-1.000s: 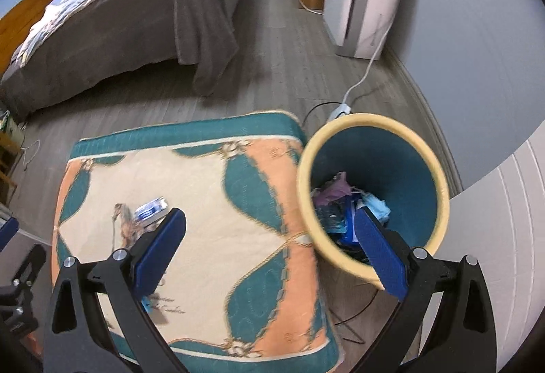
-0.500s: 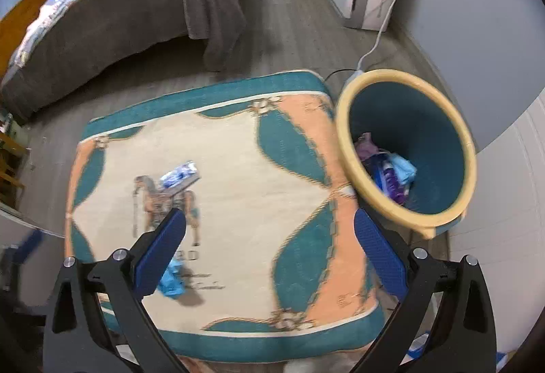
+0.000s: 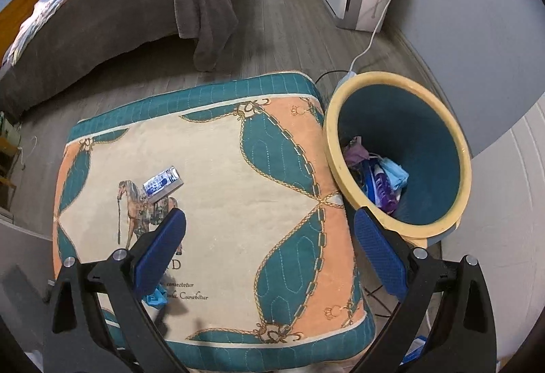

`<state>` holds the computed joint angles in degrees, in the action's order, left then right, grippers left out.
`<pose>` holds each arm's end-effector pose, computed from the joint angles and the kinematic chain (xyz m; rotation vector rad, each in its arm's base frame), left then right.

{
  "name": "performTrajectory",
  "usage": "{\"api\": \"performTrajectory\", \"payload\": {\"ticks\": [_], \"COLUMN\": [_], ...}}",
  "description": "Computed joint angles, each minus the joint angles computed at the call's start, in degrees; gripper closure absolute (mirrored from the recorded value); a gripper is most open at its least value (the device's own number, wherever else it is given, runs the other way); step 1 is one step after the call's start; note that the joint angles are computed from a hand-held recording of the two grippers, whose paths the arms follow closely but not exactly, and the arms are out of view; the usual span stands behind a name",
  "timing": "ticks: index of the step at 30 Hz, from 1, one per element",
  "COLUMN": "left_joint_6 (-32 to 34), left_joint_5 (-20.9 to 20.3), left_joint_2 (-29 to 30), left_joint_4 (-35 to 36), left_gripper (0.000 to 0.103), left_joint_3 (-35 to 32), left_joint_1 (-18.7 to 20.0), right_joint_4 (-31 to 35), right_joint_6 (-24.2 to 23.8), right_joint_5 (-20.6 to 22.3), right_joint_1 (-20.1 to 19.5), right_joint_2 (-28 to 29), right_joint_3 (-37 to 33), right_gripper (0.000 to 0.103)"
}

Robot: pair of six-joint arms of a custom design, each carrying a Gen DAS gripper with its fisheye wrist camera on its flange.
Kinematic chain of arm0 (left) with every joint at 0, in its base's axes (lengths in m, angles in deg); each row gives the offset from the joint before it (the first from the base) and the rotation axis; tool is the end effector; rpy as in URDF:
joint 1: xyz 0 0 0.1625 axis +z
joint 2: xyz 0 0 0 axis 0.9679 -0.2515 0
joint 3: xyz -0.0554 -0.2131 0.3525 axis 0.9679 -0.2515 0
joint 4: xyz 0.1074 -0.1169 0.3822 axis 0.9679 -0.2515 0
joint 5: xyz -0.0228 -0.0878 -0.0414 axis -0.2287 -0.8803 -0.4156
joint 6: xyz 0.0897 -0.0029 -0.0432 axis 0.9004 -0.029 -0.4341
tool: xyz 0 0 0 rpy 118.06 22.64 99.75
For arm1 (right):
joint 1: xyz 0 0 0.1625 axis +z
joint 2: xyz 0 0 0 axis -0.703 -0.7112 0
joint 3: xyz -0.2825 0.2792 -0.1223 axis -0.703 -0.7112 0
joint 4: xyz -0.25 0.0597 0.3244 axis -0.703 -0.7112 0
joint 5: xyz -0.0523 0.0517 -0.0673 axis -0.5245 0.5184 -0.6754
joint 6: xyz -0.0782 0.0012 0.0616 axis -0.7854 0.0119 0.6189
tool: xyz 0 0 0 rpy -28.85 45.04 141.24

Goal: Collect trash
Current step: 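Grasp the blue glove with the left tool while the right tool grasps the white medicine box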

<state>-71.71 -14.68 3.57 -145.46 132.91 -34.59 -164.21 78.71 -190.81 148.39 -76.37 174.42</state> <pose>-0.2588 -0.4960 0.0718 0.4337 2.2893 -0.4343 0.2104 -0.5900 0.2309 0.2144 -2.3496 0.5526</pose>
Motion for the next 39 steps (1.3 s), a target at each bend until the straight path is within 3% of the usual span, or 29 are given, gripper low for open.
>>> {"api": "performTrajectory", "payload": {"ticks": [2, 3, 4, 7, 14, 19, 26, 39], "left_joint_6": [0.0, 0.4, 0.6, 1.9, 3.7, 9.3, 9.3, 12.1], "left_joint_5": [-0.9, -1.5, -1.9, -1.3, 3.0, 8.3, 7.6, 6.5], "left_joint_2": [0.8, 1.2, 1.4, 0.5, -6.2, -8.4, -8.5, -6.6], "left_joint_4": [1.7, 2.9, 3.9, 3.5, 7.8, 8.9, 1.6, 1.1], "left_gripper": [0.02, 0.045, 0.058, 0.064, 0.065, 0.065, 0.065, 0.065], "left_joint_3": [-0.8, -1.5, -2.1, -2.4, -6.0, -7.5, -8.0, -12.1], "left_joint_1": [0.5, 0.8, 1.1, 0.9, -0.3, 0.2, 4.4, 9.7], "right_joint_4": [0.2, 0.2, 0.1, -0.1, 0.6, -0.1, 0.2, 4.4], "right_joint_6": [-0.2, -0.7, -1.2, -2.0, -0.1, -3.2, -8.9, -13.7], "right_joint_5": [0.4, 0.4, 0.1, -0.2, 2.6, 3.1, 4.0, 4.4], "right_joint_1": [-0.1, -0.2, -0.1, -0.1, -1.1, -1.0, -0.7, -0.4], "right_joint_2": [0.1, 0.4, 0.6, 1.1, 2.1, 5.4, 10.7, 19.3], "right_joint_3": [-0.3, -0.5, -0.7, -1.0, -2.3, -4.3, -7.8, -14.4], "right_gripper": [0.006, 0.006, 0.006, 0.006, 0.006, 0.006, 0.006, 0.006]}}
